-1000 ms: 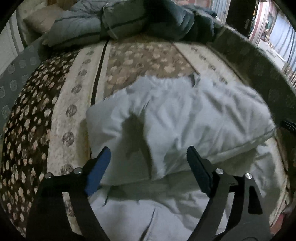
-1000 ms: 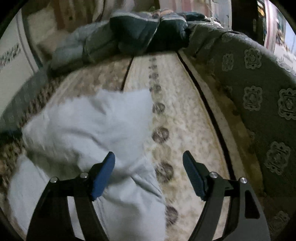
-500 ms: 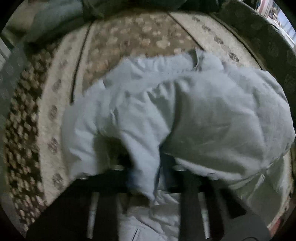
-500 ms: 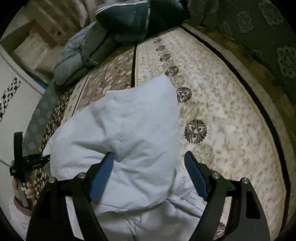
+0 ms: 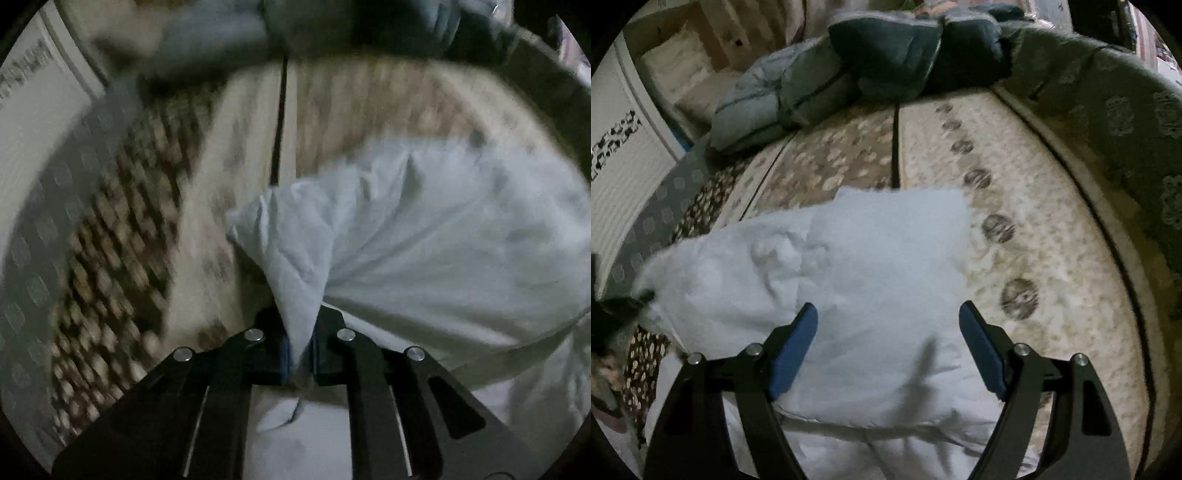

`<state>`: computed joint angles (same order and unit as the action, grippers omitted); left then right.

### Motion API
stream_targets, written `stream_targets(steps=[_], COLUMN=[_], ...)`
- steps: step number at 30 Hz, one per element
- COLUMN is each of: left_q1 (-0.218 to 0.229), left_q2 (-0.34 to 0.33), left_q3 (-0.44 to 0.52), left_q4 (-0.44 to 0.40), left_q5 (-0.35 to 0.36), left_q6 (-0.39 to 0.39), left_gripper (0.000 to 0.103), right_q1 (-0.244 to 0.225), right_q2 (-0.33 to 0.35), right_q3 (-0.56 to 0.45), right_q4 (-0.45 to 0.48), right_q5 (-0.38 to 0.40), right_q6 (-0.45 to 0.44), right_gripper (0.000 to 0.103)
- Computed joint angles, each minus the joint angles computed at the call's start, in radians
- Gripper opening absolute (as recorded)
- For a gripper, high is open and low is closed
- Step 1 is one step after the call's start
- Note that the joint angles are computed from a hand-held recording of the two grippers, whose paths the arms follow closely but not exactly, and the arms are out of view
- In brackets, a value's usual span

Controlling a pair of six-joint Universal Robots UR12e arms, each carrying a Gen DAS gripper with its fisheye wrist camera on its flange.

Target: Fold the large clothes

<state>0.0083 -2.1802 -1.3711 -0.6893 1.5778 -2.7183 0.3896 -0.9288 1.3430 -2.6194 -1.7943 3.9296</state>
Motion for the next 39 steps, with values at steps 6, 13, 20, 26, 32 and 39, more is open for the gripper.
stream_targets(steps=[6, 13, 20, 26, 32, 39], left_q1=[0.010, -0.009, -0.052, -0.029, -0.054, -0.035], left_q2=[-0.017, 0.057, -0.022, -0.060, -0.095, -0.094], left_q3=[0.016, -0.066, 0.004, 0.043, 0.055, 0.051], left_q4=[-0.019, 0.172, 0.082, 0.022, 0.067, 0.050], left_q5=[-0.034, -0.088, -0.081, -0.130, -0.098, -0.113], left_q6=[-0.060, -0.130, -0.123, -0.100, -0.085, -0.092], left_gripper=[0.047, 0.100, 0.100, 0.100, 0.100, 0.100], right_q1=[0.018, 0.051, 0.052, 0.053, 0.015, 0.005], right_q2=[-0.001, 0.017, 0.122, 0.209, 0.232, 0.266], right_q3=[0.009, -0.017, -0.173, -0.312, -0.370, -0.448], right_q4=[0.029, -0.039, 0.005, 0.208, 0.324, 0.438], right_q5=[-0.010, -0.197, -0.199, -0.229, -0.103, -0.076], right_q6=[0.005, 0.067, 0.023, -0.026, -0.015, 0.000], right_gripper=[0.079, 0.089, 0.091, 0.102, 0.102, 0.102])
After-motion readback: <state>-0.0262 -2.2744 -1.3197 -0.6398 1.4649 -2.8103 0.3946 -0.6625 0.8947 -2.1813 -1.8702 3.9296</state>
